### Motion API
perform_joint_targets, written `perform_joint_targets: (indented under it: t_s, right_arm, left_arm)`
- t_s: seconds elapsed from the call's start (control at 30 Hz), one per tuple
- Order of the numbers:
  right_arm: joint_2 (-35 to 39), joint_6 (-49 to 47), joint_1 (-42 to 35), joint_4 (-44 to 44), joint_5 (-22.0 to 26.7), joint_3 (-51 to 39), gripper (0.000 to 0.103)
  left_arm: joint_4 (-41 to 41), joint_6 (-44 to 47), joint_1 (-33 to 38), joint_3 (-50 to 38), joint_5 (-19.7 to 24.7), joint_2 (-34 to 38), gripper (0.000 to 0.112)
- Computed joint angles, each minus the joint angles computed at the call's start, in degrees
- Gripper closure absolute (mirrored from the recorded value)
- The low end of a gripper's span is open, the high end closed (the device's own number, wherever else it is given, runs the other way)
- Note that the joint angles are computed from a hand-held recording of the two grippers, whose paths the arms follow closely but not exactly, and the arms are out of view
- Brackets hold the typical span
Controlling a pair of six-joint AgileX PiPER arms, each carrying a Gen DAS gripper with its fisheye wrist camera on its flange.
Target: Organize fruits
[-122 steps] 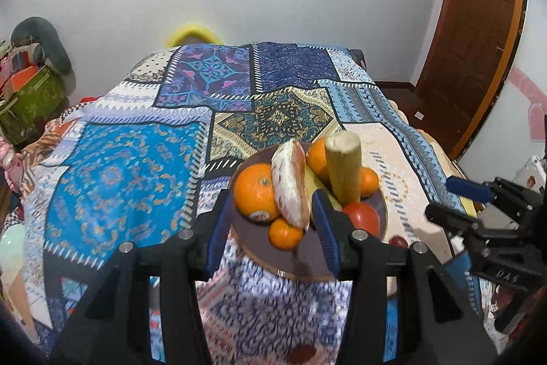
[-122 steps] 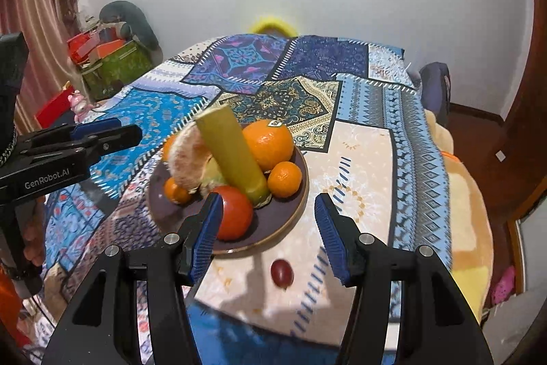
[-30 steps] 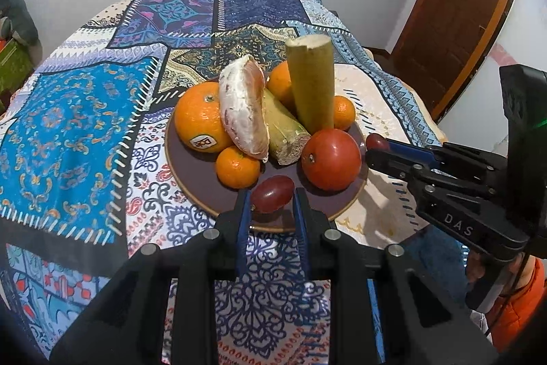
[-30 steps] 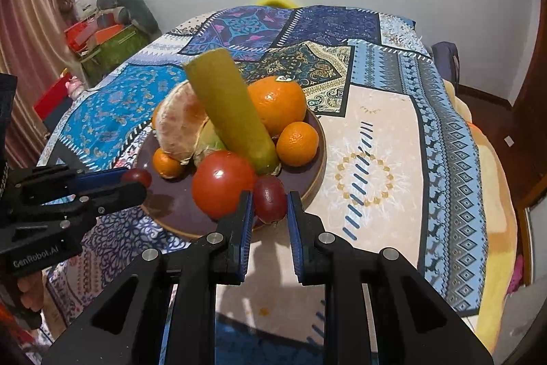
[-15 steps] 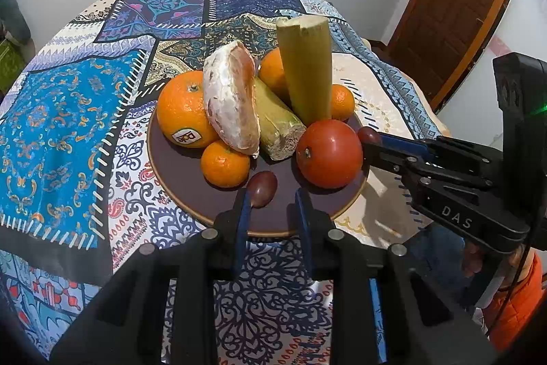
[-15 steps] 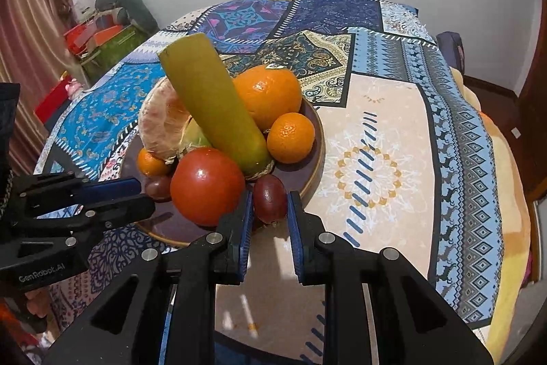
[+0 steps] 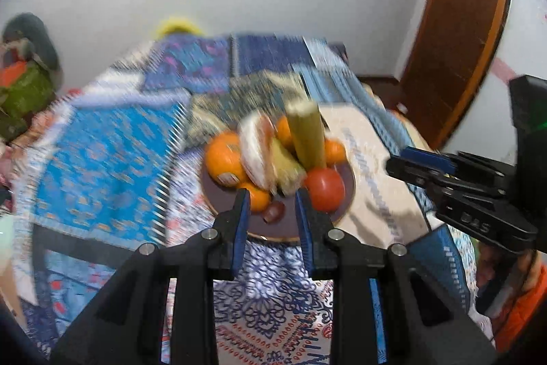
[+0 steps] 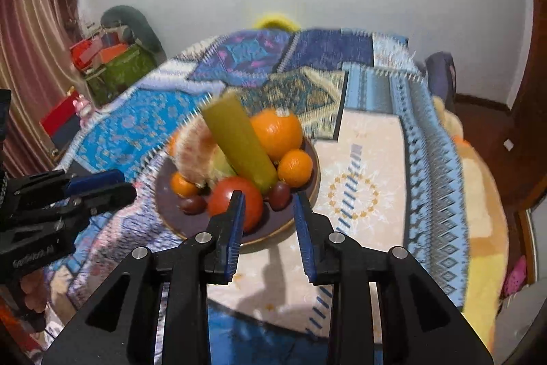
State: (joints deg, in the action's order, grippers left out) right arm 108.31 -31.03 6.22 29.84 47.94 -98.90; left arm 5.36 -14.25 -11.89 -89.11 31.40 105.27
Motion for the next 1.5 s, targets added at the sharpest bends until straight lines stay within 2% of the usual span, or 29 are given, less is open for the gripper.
perform_joint_targets:
  t_s: [0.23, 0.43, 0.53, 0.67, 0.73, 0.83, 0.93, 1.07, 1.13, 1.2, 1.5]
  right_arm:
    - [-13.29, -1.93, -1.15, 3.70, -2.65, 5.97, 0.077]
    - [-25.53, -5.75, -2.54, 9.74, -3.95, 10.76, 0.074]
    - [-31.10, -7.42, -2.92, 12.68, -5.85, 13.85, 0.066]
    - [-35.93, -7.50, -1.67, 12.87, -9.02, 16.82, 0.057]
    - [-38.02, -7.32, -1.18, 13.12, -10.50, 18.44, 0.044]
    - [-40.63, -5.05, 1.15, 10.00, -15.40, 21.34, 0.029]
    - [-41.49, -1.80, 3.37, 5.73, -19.64, 23.34, 0.019]
    - [-41.74, 3.41, 4.67, 0.41, -21.12, 23.64, 0.011]
    - [-42.67, 4.79, 4.63, -0.53, -21.84, 24.38, 0.001]
    - [-43.32, 4.23, 4.15, 0.09, -22.75, 25.30, 0.000]
    - [-45.85, 2.39, 3.01, 1.67, -21.30, 27.47, 0.000]
  left_arm:
    - [8.33, -9.02, -2.39, 7.35, -2.71, -14.65, 0.086]
    - [22.51, -20.45, -7.43, 11.88, -2.01, -27.30, 0.085]
    - [30.48, -26.64, -11.35, 13.36, -0.49, -31.85, 0.076]
    - [42.07, -35.57, -17.76, 15.17, 2.57, -36.20, 0.056]
    - [45.99, -38.38, -20.22, 16.09, 3.69, -37.81, 0.052]
    - [48.51, -40.65, -21.90, 16.91, 4.68, -39.12, 0.044]
    - [50.29, -42.73, -22.52, 17.52, 5.82, -39.81, 0.033]
    - [53.19, -46.60, -23.39, 18.52, 7.50, -40.37, 0.017]
    - [54.85, -48.45, -24.31, 19.16, 8.44, -40.73, 0.014]
    - [56.20, -49.71, -24.80, 19.60, 9.27, -40.91, 0.011]
    - [59.10, -52.00, -26.57, 20.98, 10.94, -41.10, 0.010]
